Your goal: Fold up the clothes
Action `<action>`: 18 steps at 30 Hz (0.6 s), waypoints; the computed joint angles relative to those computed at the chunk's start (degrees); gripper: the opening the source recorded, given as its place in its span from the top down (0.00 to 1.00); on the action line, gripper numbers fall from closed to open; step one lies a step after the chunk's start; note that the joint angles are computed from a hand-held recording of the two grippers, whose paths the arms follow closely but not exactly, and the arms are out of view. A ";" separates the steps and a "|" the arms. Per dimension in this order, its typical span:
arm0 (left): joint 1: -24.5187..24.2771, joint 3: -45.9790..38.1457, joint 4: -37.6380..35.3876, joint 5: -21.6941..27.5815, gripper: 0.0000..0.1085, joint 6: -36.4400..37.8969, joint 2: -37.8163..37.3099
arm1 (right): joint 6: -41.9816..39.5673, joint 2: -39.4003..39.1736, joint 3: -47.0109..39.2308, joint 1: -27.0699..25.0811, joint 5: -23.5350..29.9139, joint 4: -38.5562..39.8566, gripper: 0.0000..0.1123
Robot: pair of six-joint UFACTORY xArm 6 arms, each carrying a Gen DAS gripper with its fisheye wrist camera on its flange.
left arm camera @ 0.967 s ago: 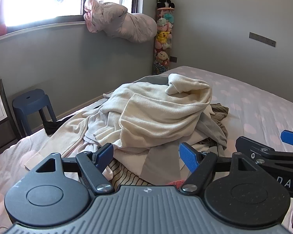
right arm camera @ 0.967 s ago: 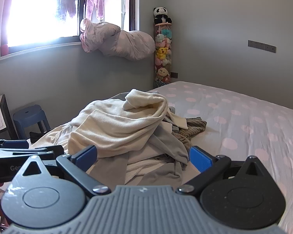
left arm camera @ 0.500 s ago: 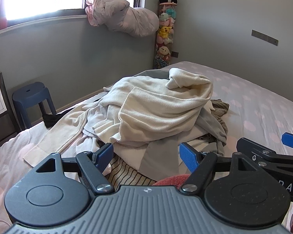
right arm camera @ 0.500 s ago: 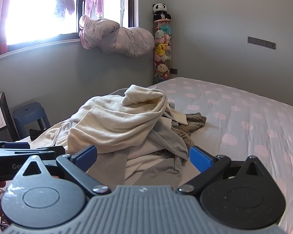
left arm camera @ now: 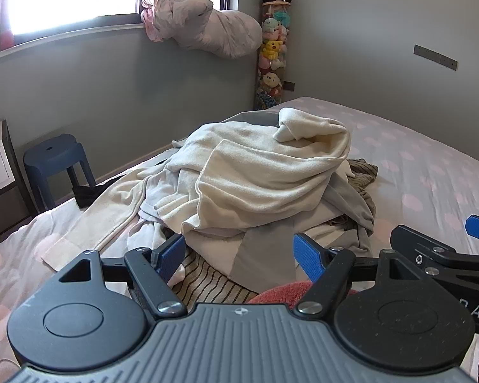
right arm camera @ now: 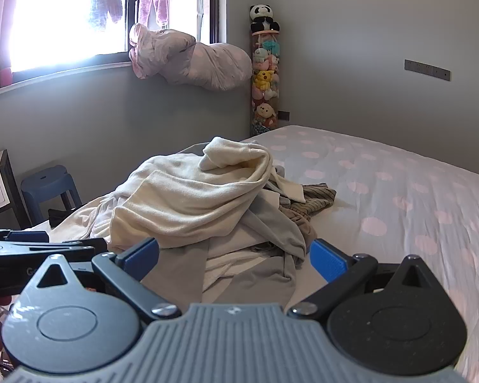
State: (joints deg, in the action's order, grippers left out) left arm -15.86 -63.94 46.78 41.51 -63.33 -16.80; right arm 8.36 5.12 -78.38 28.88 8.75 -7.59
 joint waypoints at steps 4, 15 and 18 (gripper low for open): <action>0.05 0.11 -0.50 0.09 0.32 0.15 -0.02 | -0.33 0.09 -0.18 0.00 0.52 0.46 0.10; 0.84 0.65 -1.44 -0.86 0.33 0.37 -0.21 | -2.86 0.77 -1.24 0.26 1.32 3.70 0.10; 0.76 0.71 -1.81 -0.67 0.33 0.40 -0.15 | -1.32 1.02 -1.61 0.20 1.68 1.69 0.10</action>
